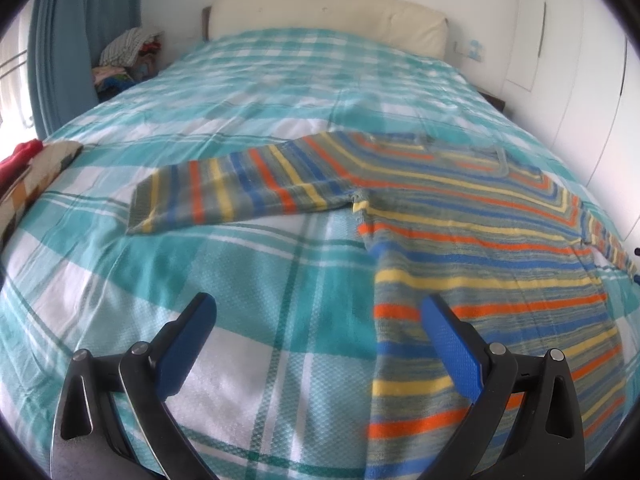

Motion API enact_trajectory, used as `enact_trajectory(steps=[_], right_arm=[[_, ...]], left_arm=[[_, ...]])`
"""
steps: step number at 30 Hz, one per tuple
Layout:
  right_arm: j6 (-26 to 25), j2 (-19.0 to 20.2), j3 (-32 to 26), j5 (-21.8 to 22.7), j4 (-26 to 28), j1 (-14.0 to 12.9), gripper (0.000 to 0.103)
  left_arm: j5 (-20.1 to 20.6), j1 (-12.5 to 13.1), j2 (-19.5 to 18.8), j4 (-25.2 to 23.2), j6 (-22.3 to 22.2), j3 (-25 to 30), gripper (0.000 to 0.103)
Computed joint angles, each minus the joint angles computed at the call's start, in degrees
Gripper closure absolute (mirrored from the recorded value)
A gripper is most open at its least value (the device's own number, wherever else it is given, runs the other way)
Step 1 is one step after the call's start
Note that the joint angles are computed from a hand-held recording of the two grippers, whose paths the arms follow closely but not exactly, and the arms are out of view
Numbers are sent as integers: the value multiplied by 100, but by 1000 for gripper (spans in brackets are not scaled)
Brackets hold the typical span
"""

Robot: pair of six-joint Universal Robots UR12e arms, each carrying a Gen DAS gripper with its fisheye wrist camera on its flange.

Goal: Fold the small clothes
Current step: 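Grasp a sleeve cuff with the right tool and lift it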

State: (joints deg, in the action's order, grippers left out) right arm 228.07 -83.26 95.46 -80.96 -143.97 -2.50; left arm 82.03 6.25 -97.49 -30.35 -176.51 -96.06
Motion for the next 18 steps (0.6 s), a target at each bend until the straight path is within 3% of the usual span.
enact_trajectory(steps=[4, 6, 8, 9, 13, 15, 17, 18], right_arm=[[119, 168, -126, 157, 85, -111, 45], [-20, 265, -223, 528, 266, -178, 51], [-492, 364, -522, 256, 912, -112, 87], [-635, 381, -585, 91, 1013, -77, 100], [-1209, 245, -444, -541, -60, 85, 100], [-1344, 261, -475, -374, 120, 70, 98], [-1231, 287, -509, -153, 507, 16, 88], [-1158, 290, -491, -146, 534, 19, 71]], left_arm=[[69, -11, -19, -39, -24, 13, 1], [38, -7, -35, -107, -49, 37, 1], [45, -14, -40, -110, -39, 41, 1], [67, -19, -38, -86, -22, 34, 1], [85, -25, -28, -42, -7, 19, 1], [36, -18, -31, -67, -22, 29, 1], [35, -25, -34, -68, -15, 32, 1], [60, -32, -32, -54, 4, 27, 1]])
